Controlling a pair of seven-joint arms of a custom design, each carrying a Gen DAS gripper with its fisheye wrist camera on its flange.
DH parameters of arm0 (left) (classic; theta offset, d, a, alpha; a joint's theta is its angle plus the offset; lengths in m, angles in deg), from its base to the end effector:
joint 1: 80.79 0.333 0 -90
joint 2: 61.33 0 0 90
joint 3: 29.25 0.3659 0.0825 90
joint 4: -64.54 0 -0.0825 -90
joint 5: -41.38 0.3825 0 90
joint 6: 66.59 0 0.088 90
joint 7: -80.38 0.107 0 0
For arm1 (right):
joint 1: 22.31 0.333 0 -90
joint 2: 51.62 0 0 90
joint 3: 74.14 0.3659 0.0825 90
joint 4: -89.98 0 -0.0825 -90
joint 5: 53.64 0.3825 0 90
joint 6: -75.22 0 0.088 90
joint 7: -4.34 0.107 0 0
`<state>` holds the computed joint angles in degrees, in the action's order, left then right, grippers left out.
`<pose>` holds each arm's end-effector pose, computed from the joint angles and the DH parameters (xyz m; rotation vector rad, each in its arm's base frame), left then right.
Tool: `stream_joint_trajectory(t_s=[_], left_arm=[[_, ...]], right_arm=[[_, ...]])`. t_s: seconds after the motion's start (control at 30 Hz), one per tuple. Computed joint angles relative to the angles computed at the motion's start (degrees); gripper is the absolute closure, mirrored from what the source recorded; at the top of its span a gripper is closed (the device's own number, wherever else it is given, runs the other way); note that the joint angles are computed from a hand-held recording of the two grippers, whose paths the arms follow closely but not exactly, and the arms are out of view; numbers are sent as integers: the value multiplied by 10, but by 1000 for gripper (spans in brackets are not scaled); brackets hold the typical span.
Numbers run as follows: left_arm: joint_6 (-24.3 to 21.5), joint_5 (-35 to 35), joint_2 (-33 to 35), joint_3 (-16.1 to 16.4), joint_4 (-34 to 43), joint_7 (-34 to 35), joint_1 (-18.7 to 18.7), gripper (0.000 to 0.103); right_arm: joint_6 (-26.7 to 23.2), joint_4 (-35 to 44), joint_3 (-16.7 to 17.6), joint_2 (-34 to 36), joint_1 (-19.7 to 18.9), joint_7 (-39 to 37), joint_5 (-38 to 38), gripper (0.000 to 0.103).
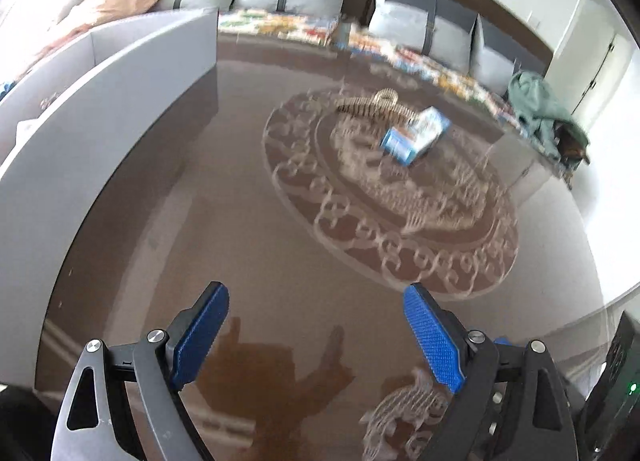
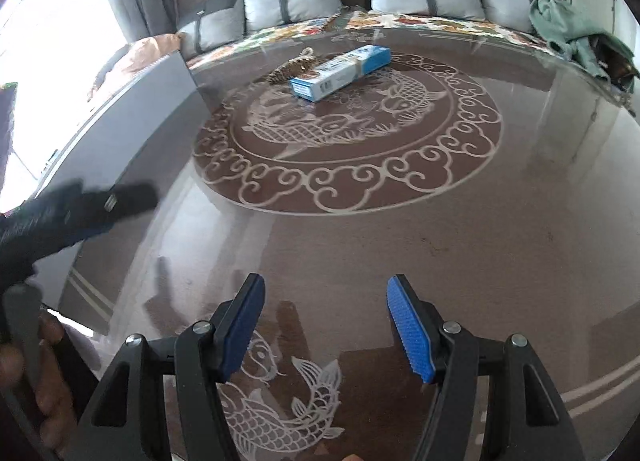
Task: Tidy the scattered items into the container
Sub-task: 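Withdraw both open tools from the box back toward the table, then move both open tools toward the medicine box and gold hair clip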
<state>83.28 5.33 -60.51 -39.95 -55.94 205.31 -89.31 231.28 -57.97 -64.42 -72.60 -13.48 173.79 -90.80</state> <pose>0.5556 -0.1792 0.5140 -1.4998 2.4538 -0.9567 0.3961 0.1609 0.4797 -1.2935 2.2431 -0.5747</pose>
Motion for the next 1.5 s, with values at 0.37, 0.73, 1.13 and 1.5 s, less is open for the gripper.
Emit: stream_joint_trajectory(t_s=[0.37, 0.73, 1.13, 1.5], left_arm=[[17, -32, 25, 0, 9, 23, 4, 14], [-15, -7, 67, -1, 48, -52, 24, 14], [-29, -3, 76, -6, 59, -78, 32, 14], [-24, 23, 73, -6, 51, -77, 26, 14]], right_arm=[[-18, 99, -30, 67, -76, -40, -89, 38], [57, 412, -109, 337, -68, -394, 179, 38], [-164, 449, 190, 360, -324, -976, 800, 37], [-132, 478, 15, 389, -218, -714, 673, 39]])
